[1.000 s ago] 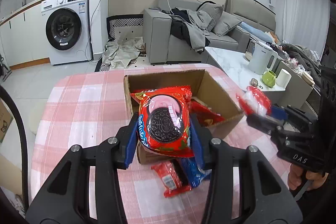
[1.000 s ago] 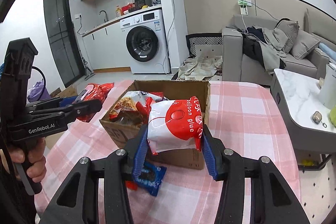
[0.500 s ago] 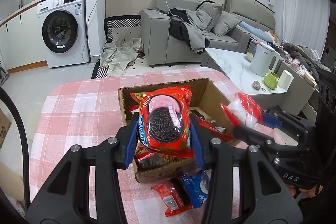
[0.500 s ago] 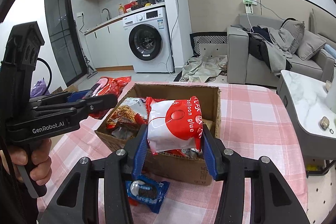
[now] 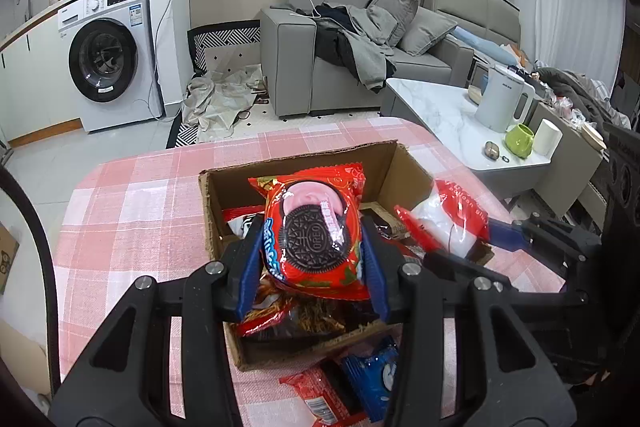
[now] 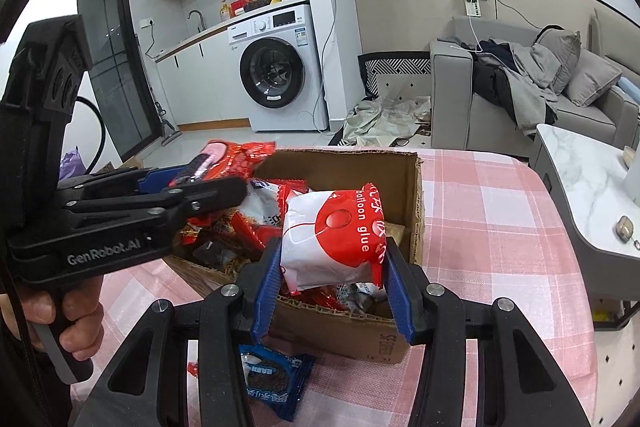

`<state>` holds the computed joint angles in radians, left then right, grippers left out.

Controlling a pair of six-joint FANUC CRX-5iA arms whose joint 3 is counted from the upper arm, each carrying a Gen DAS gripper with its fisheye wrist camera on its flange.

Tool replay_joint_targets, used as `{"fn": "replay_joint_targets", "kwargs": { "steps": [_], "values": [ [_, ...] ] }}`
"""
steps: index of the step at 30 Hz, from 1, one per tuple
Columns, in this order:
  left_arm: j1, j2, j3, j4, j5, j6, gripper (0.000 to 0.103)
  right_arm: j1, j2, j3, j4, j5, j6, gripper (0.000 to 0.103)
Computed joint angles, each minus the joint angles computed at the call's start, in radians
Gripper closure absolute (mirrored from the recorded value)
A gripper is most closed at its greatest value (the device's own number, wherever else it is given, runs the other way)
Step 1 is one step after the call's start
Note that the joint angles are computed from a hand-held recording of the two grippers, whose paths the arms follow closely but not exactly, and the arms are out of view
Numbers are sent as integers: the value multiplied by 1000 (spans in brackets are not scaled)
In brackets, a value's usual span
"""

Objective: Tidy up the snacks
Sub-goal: 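Lift both packs and carry them over the box, then open both tools to drop the Oreo pack and white-and-red pack into the box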

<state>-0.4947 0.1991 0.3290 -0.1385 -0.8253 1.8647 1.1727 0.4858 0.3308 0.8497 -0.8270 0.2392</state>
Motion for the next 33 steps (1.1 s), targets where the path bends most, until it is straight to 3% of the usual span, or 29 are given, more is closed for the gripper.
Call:
{"fn": "replay_joint_targets", "kwargs": {
  "steps": [26, 33],
  "values": [
    [-10, 152, 166, -15, -30, -48, 61, -27, 16, 2, -20, 9, 5, 54],
    [-6, 173, 192, -22, -46, -50, 61, -23, 9, -17, 14, 12, -5, 45]
  ]
}}
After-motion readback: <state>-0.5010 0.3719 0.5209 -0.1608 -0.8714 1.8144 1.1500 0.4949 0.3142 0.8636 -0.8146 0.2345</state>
